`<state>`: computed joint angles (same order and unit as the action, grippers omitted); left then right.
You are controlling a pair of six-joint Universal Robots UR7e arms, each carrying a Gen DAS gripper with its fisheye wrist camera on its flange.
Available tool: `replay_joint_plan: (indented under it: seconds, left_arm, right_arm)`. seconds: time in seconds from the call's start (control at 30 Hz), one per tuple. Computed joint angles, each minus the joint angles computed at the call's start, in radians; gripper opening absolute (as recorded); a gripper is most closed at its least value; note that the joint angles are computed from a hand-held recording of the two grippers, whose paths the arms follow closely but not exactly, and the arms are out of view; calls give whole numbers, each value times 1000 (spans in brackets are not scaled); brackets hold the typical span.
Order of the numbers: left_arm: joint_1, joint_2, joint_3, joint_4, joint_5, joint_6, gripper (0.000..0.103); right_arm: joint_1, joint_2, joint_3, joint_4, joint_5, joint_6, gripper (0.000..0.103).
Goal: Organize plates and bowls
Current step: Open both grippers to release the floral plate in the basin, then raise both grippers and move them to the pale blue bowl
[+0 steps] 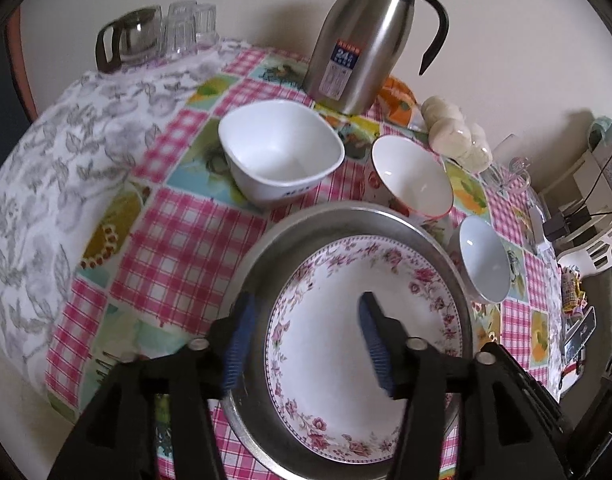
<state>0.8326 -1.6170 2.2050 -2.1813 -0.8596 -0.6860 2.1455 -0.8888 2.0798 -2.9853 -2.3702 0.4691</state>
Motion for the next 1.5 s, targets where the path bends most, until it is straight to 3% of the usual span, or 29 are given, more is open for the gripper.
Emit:
replay_joint_plan:
  seconds: [0.03,0.23,0.3,0.5,0.7,0.97,1.2,1.5]
  left_arm:
    - [-1,3,-3,0,5,-1,60]
    - [-2,8,-10,50,58,-35,68]
    - [-2,8,-11,64,75,-51,82]
    - [-8,4,-4,85,149,-86,87]
    - [-6,-1,0,84,164,-97,94]
    - [-12,-3,11,68,197,-101,99]
    - [-22,3,33,-19,210,-55,99]
    - [-25,68,47,-281,168,117,99]
  right_arm:
    - [-1,1,-1,-1,0,-3,31]
    - [5,10,-8,10,-21,-13,58]
    - [6,13,-10,5,-26,-27,62]
    - [7,24,-14,0,-34,-51,83]
    - [6,28,-14,-6,-33,-57,101]
    - [6,30,-12,-26,-44,-68,103]
    - [0,17,2,-60,-51,-82,103]
    - [-23,-12,32,-186,-72,-136,103]
